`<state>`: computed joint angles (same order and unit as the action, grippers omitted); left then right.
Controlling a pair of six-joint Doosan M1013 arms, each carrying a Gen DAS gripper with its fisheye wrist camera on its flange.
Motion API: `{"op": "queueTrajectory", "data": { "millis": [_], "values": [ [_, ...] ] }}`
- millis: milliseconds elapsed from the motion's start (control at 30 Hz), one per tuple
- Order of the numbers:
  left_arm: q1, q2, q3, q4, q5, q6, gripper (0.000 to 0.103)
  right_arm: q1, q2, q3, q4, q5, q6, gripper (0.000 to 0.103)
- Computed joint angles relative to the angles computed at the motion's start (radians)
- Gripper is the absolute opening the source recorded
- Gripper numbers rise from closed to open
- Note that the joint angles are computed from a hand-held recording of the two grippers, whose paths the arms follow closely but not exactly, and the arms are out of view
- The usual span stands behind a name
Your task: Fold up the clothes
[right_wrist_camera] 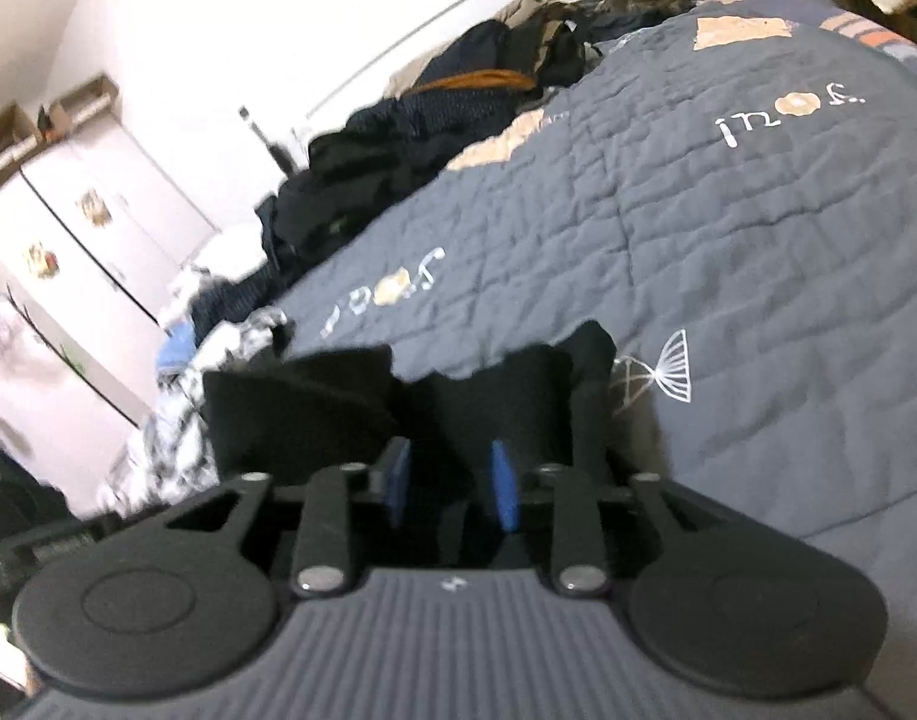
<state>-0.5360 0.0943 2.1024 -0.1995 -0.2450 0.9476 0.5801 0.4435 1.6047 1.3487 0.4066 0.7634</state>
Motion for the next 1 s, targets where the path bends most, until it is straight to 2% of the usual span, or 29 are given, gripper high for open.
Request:
{"op": "queueTrajectory", "data": {
  "millis": [67, 200, 267, 333, 433, 633, 700, 733, 767, 833, 900, 933, 1000],
  "values": [
    [0.006, -0.004, 0.005, 0.06, -0.012, -0.069, 0.022, 0.001, -0.004, 0.0, 0.038, 0.012, -0.054, 0.036],
    [0.001, -0.026, 0.011, -0.06, -0.026, 0.087, 0.035, 0.01, -0.012, -0.011, -0.014, 0.039, -0.082, 0.041],
    [-0.001, -0.036, 0.014, -0.118, -0.033, 0.156, 0.035, 0.016, -0.015, -0.014, -0.018, 0.035, -0.111, 0.05],
    [0.0, -0.039, 0.016, -0.165, -0.032, 0.194, 0.035, 0.028, -0.014, -0.019, -0.065, 0.001, -0.099, 0.052],
    [0.002, -0.039, 0.017, -0.243, -0.022, 0.25, 0.035, 0.041, -0.006, -0.034, -0.269, -0.055, 0.113, 0.052],
    [-0.001, -0.037, 0.018, -0.313, -0.019, 0.306, 0.035, 0.068, 0.024, -0.065, -0.61, -0.103, 0.452, 0.052],
    [0.0, -0.042, 0.022, -0.318, -0.019, 0.312, 0.035, 0.079, 0.027, -0.062, -0.633, -0.136, 0.476, 0.046],
    [0.002, -0.044, 0.023, -0.317, -0.018, 0.313, 0.035, 0.082, 0.028, -0.061, -0.625, -0.148, 0.469, 0.032],
    [0.002, -0.045, 0.024, -0.321, -0.017, 0.316, 0.035, 0.084, 0.027, -0.061, -0.621, -0.153, 0.47, 0.013],
    [0.002, -0.046, 0.027, -0.323, -0.02, 0.316, 0.035, 0.08, 0.021, -0.059, -0.576, -0.159, 0.447, 0.01],
    [0.003, -0.049, 0.029, -0.328, -0.024, 0.321, 0.035, 0.068, 0.008, -0.045, -0.395, -0.167, 0.32, 0.009],
    [0.003, -0.051, 0.03, -0.341, -0.024, 0.337, 0.035, 0.063, 0.004, -0.04, -0.347, -0.169, 0.295, 0.009],
    [0.003, -0.056, 0.03, -0.384, -0.018, 0.387, 0.035, 0.058, 0.002, -0.037, -0.367, -0.167, 0.326, 0.009]
  ]
}}
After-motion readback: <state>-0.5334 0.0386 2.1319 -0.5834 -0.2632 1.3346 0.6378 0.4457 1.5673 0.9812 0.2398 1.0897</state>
